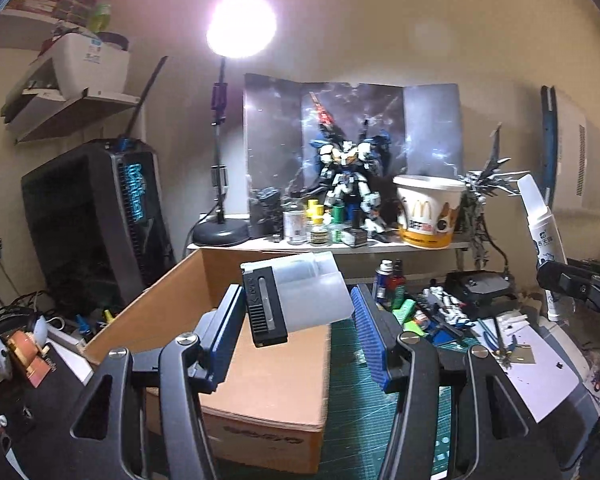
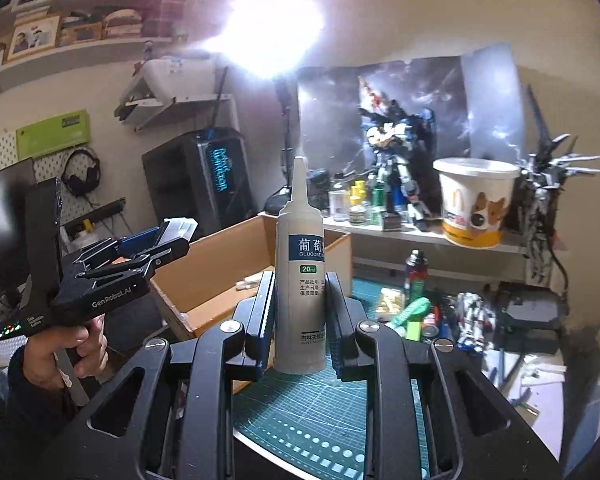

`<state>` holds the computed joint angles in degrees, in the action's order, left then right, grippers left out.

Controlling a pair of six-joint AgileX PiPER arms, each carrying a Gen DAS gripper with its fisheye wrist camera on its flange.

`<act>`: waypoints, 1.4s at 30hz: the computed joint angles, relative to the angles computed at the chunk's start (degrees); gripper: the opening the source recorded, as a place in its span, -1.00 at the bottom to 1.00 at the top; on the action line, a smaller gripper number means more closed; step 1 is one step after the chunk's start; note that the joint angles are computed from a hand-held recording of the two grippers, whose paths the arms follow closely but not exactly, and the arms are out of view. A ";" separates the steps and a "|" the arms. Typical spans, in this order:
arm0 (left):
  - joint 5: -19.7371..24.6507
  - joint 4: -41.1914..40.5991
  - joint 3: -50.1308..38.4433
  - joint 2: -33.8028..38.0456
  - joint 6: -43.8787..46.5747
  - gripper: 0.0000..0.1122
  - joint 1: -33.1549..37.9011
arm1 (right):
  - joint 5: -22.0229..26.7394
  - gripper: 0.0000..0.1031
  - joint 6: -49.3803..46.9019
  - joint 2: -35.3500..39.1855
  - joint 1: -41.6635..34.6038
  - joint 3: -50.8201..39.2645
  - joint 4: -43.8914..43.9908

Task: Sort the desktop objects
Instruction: 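Carry the case with the left gripper over the box while the right gripper carries the bottle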

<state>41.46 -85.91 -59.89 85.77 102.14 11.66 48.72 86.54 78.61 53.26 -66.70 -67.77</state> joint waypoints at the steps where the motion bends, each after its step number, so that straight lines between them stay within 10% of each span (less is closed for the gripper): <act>1: -0.27 0.01 -0.08 0.09 -0.09 -0.03 0.33 | -1.23 -0.58 -0.60 0.50 -0.63 -0.36 0.29; 30: -6.96 1.82 -2.43 2.22 -3.51 -0.03 7.39 | -25.10 -0.58 -23.09 13.81 -11.18 -12.14 17.20; 42: -8.25 2.76 -3.02 3.10 -4.68 -0.03 8.01 | -27.64 -0.58 -31.70 16.94 -12.32 -15.27 25.17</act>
<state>33.21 -83.15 -62.90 88.87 97.46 19.67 21.08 54.84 95.55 40.95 -81.97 -42.60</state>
